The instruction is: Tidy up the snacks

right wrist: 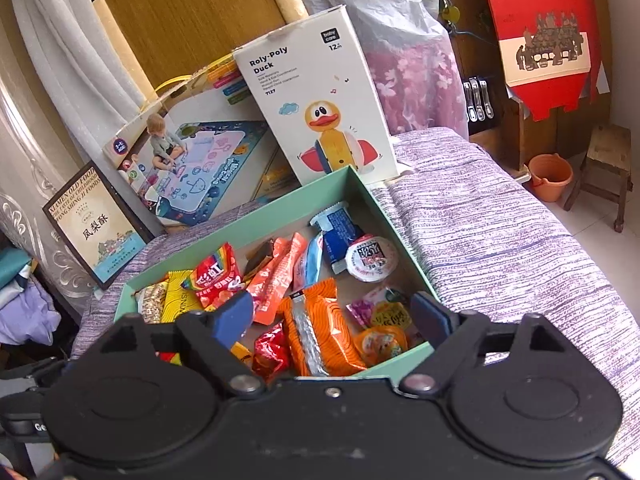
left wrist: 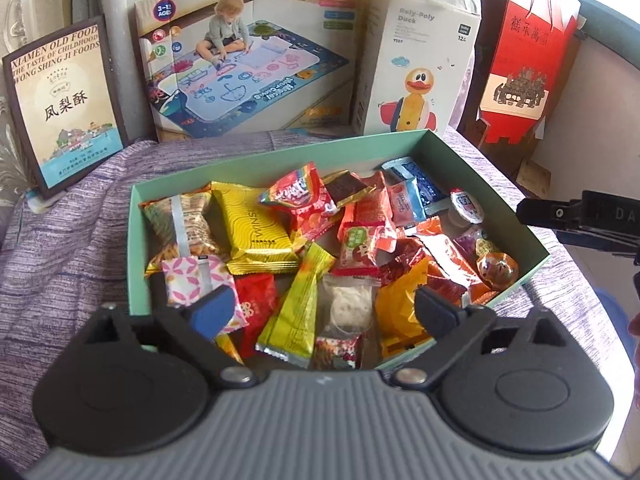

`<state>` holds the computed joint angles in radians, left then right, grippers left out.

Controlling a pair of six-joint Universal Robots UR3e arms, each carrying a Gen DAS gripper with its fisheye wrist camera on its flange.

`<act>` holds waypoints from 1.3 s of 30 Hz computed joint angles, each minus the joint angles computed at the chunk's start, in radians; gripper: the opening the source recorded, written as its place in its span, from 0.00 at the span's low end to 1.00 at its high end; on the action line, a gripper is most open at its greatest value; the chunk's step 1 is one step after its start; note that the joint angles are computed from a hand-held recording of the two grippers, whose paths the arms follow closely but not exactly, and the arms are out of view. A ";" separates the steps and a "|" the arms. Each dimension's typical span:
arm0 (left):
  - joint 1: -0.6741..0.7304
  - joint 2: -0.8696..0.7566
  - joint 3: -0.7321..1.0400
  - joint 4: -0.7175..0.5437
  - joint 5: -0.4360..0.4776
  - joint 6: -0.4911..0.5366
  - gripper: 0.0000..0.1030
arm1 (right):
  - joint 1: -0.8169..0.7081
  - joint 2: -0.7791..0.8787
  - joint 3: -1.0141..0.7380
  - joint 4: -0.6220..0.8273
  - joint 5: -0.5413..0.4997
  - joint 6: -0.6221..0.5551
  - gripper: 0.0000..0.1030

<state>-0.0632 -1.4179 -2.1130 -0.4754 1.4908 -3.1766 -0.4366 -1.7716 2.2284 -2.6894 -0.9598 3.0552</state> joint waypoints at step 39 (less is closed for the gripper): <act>0.256 0.729 -0.161 -0.525 -0.138 0.118 1.00 | 0.002 -0.701 0.002 0.698 0.035 -0.239 1.00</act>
